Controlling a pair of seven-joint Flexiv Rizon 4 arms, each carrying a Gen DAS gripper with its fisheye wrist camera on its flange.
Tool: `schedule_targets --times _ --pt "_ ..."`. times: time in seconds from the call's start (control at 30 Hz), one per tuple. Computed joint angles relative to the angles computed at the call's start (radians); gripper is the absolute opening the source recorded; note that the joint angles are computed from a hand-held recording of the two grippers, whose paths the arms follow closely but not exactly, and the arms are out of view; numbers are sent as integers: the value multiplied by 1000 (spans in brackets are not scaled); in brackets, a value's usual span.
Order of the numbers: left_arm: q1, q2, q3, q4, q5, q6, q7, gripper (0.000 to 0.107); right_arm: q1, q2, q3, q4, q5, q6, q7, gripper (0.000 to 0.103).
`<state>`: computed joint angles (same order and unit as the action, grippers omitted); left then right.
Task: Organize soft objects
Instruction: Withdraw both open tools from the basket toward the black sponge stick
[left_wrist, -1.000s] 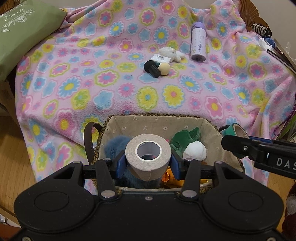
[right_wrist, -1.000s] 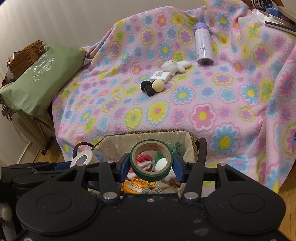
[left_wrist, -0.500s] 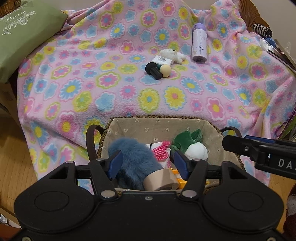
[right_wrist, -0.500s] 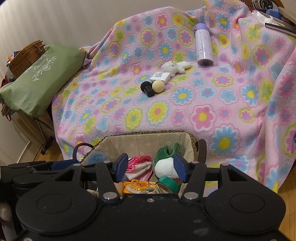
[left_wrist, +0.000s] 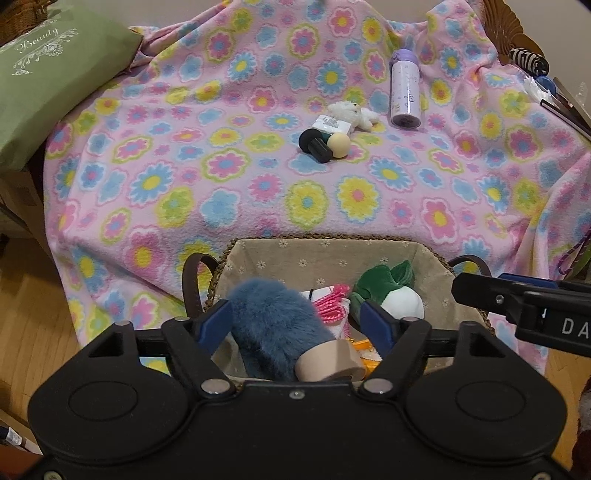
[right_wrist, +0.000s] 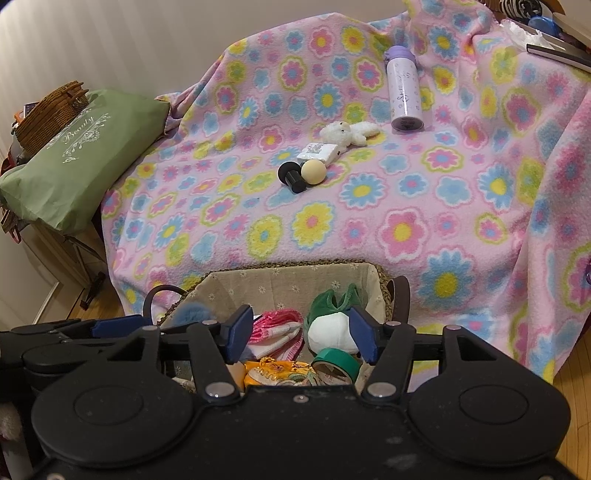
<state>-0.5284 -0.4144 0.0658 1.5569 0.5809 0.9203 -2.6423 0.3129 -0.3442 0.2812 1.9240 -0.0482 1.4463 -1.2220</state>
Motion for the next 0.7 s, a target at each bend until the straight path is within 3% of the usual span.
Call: schedule_targets --times 0.5,0.57,0.7 --pt "-14 5 6 -12 41 -42 -34 76 13 3 -17 10 -15 8 14 63" --pt "-22 5 11 -21 62 -56 -50 88 24 6 -34 15 -33 17 26 67" --pt "-48 10 22 -42 136 -97 -102 91 73 14 -102 38 -105 48 82 75"
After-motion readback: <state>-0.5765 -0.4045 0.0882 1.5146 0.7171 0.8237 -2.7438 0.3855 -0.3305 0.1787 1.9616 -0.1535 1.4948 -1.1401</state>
